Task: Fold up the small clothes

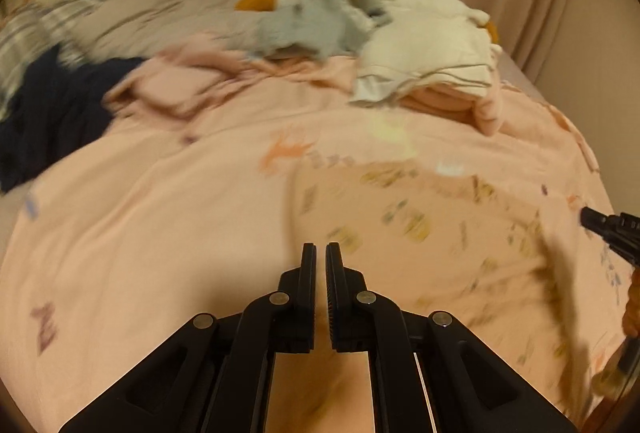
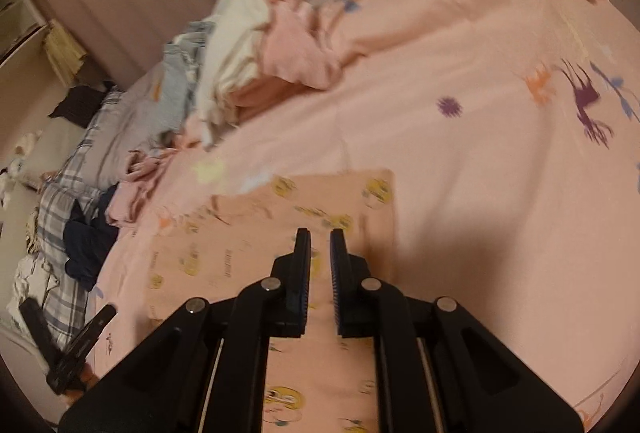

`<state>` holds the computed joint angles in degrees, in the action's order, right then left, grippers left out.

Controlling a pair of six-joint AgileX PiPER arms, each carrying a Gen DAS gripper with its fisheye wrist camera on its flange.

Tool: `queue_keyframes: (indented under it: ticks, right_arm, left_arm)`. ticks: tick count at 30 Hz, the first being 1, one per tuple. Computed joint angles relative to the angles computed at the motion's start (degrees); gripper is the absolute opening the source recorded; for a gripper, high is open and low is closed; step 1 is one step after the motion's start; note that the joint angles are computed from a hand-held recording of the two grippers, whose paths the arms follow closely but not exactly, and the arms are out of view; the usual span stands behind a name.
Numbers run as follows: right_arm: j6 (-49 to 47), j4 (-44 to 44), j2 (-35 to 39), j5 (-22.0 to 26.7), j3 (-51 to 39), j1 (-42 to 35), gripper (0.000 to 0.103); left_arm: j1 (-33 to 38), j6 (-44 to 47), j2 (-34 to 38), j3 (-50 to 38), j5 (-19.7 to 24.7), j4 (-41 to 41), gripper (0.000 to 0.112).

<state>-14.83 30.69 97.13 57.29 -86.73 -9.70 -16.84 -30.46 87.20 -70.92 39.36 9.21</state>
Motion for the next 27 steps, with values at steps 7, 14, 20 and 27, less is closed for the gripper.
queue_keyframes:
  ticks: [7,14,20,27]
  right_arm:
    - [6.30,-9.73,7.93,1.17,1.70,8.71,0.009]
    - [-0.86,-5.40,0.96,-0.36,10.94,5.72,0.012]
    - [0.73,-3.32,2.20,-2.21,8.19,11.15,0.012]
    - [-5.15,2.28,2.00,-3.20,15.36,10.27,0.002]
  left_arm:
    - [-2.58,-0.33,11.48,-1.42,-0.18,-2.52,0.006]
    - [-1.53,4.20,2.61,5.49,-1.11,-6.83,0.006]
    - [-1.96,-1.15,5.61,1.19,-0.10,-5.76,0.006]
    - [-2.22,2.69,3.11,8.38,-4.16,-7.44,0.006]
